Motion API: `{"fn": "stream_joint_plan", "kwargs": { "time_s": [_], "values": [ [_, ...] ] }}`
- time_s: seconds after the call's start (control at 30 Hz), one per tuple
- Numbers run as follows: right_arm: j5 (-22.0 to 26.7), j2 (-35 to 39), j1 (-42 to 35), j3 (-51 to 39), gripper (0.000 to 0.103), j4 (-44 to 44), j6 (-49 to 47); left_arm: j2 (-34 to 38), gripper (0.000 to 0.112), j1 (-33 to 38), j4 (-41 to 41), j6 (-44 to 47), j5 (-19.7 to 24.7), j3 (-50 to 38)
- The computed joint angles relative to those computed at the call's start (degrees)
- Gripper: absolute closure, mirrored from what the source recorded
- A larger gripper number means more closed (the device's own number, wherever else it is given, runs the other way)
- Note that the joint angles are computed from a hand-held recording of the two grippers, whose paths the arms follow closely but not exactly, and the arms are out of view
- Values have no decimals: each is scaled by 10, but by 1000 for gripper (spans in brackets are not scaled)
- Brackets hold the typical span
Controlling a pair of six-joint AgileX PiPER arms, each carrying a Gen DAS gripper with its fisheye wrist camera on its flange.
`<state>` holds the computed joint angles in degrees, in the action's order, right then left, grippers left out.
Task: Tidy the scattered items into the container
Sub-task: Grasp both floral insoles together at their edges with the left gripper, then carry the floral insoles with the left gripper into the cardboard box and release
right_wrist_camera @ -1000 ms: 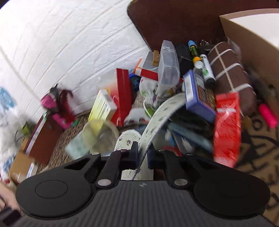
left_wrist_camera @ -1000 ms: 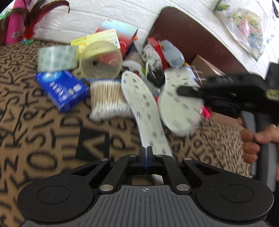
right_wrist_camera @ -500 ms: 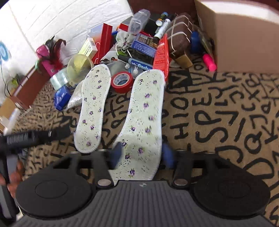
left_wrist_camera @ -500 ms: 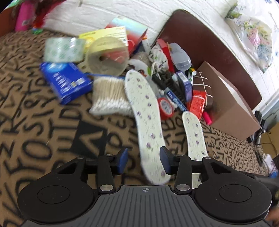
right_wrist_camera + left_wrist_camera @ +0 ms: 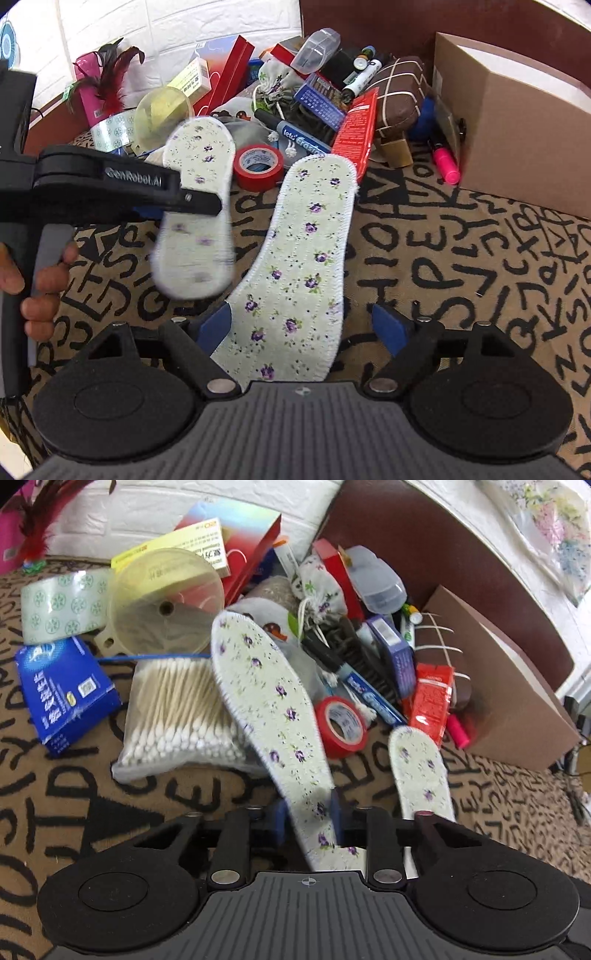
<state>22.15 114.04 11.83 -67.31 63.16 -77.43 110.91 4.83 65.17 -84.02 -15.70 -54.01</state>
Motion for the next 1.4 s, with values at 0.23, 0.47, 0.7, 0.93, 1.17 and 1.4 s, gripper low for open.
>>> {"fn": "stream_joint_plan", "kwargs": {
  "time_s": [0.23, 0.47, 0.7, 0.93, 1.17, 1.4],
  "values": [
    [114, 6, -50, -26, 30, -3, 18, -78, 108, 54, 184, -63, -108, 100],
    [243, 50, -106, -76, 35, 0, 59, -84, 71, 63, 90, 2, -122, 141],
    [278, 63, -113, -90, 89, 30, 58, -74, 107, 47, 111, -29, -120, 115],
    [309, 86, -102, -120, 83, 2, 87, -54, 82, 22, 83, -28, -103, 95],
    [317, 91, -93, -127, 83, 15, 95, -46, 84, 4, 118, -52, -87, 76],
    [303, 63, -82, -104, 94, 20, 56, -87, 110, -16, 102, -40, -69, 95]
  ]
}}
